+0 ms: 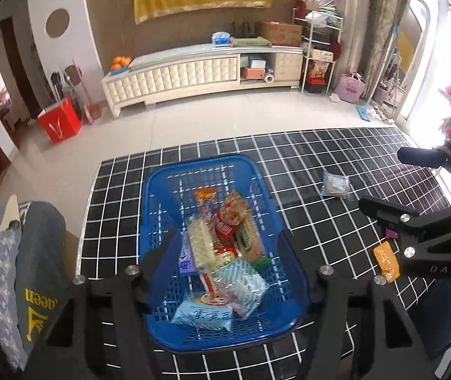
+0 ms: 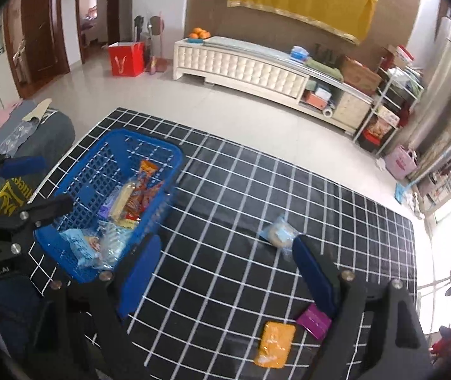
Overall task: Organize snacks
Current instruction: 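Open both grippers to drop the gum roll and cracker pack into the basket, then move the left gripper toward the orange pouch while the right gripper approaches the purple pouch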
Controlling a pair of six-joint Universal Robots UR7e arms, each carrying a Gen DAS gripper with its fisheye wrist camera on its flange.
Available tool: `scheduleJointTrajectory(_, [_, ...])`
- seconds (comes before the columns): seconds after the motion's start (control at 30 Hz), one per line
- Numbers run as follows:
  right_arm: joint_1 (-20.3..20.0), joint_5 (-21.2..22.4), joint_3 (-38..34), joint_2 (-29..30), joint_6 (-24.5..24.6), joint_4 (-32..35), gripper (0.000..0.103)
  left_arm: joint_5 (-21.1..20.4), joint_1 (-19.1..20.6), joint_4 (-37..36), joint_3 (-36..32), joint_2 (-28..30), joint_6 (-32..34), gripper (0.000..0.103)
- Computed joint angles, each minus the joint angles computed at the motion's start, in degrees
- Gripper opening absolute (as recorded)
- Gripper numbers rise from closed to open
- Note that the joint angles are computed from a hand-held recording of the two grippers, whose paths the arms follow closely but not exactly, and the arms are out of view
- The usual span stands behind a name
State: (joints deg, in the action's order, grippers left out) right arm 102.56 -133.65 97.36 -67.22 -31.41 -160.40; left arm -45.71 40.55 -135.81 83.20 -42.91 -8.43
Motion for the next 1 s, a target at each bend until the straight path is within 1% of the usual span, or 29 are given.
scheduleJointTrajectory(0.07, [-0.6,0.5,0.7,-1.6,0.5,0.2,0.088,-0.4,-0.8,0.0,0.0,0.2,0.0,0.061])
scheduleJointTrajectory(0.17, [-1.7,1.3,2.1,-4.1,0.7,0.0,0.088,-0.2,-1.9,-0.2,-0.1,0.8,0.4,0.068])
scheduleJointTrajectory(0.2, [-2.0,1.5,2.5,-4.8,0.8,-0.1,0.088,-0.2,-2.2,-0.3,-0.3,1.1,0.7,0.068])
scheduleJointTrajectory(0.37, [-4.2,1.4,3.6,-7.6,1.5,0.8,0.088,-0.4,-3.6,1.5,-2.3,3.6,0.8,0.068])
scheduleJointTrajectory(0.57, [-7.2,2.4,5.2,-10.6,1.4,1.4,0.088,-3.2,-4.6,1.8,-4.6,6.9,-0.7,0.068])
scheduleJointTrajectory(0.67, [-9.4,2.7,6.0,-11.7,0.3,1.8,0.088,-4.3,-5.0,2.6,-5.8,8.6,-1.1,0.068])
scheduleJointTrajectory(0.77, [-11.9,3.4,6.7,-12.6,0.2,2.8,0.088,-5.3,-5.4,2.0,-6.5,10.3,-1.5,0.068])
scheduleJointTrajectory(0.9, [-15.0,3.9,7.1,-13.0,0.0,5.0,0.088,-7.8,-5.4,2.3,-7.3,12.8,-3.2,0.068])
scheduleJointTrajectory(1.0, [-17.0,3.1,7.5,-13.0,-1.5,5.8,0.088,-7.8,-5.4,2.7,-7.9,14.6,-4.1,0.068])
